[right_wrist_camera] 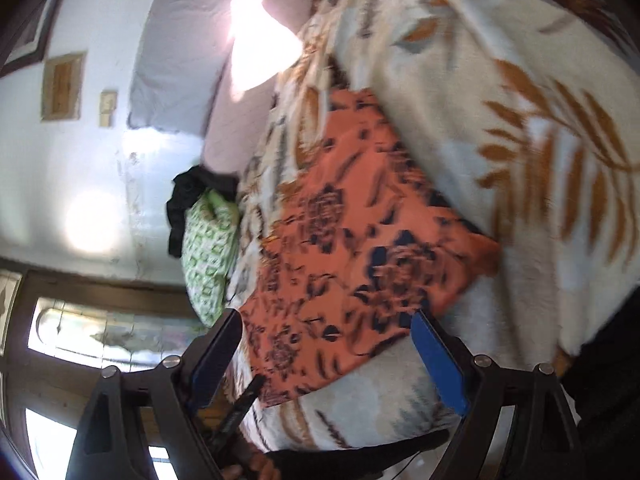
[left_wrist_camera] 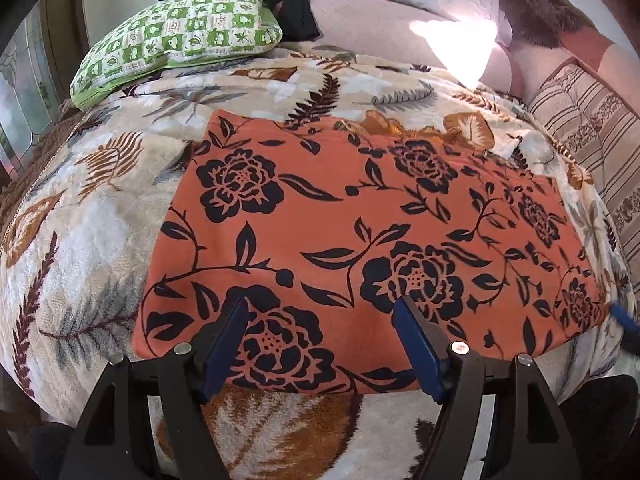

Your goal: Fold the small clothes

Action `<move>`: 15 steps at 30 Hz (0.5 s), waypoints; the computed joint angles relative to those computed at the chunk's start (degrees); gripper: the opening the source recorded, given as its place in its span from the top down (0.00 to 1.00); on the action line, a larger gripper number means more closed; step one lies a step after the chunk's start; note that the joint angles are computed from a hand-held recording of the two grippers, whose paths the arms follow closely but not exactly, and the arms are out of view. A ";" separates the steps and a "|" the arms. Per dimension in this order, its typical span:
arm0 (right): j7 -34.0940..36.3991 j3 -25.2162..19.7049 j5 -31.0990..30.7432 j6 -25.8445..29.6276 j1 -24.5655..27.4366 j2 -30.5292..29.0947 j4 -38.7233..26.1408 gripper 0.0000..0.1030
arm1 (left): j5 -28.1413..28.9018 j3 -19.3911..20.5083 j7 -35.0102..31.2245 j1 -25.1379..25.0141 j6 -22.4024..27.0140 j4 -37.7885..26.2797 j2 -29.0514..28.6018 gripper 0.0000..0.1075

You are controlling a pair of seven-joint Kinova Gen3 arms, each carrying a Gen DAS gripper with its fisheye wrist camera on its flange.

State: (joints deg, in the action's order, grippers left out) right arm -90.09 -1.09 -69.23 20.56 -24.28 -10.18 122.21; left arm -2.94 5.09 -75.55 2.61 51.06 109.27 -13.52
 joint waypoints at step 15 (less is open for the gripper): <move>3.60 -1.26 9.18 12.88 8.94 18.31 -20.49 0.13 | 0.22 -1.31 -2.83 -0.59 -7.10 2.51 1.14 0.30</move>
State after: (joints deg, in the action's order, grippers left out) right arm -86.49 -2.36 -60.05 33.44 -15.34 8.13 101.72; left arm -2.72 3.78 -78.38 2.02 43.96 111.78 -12.38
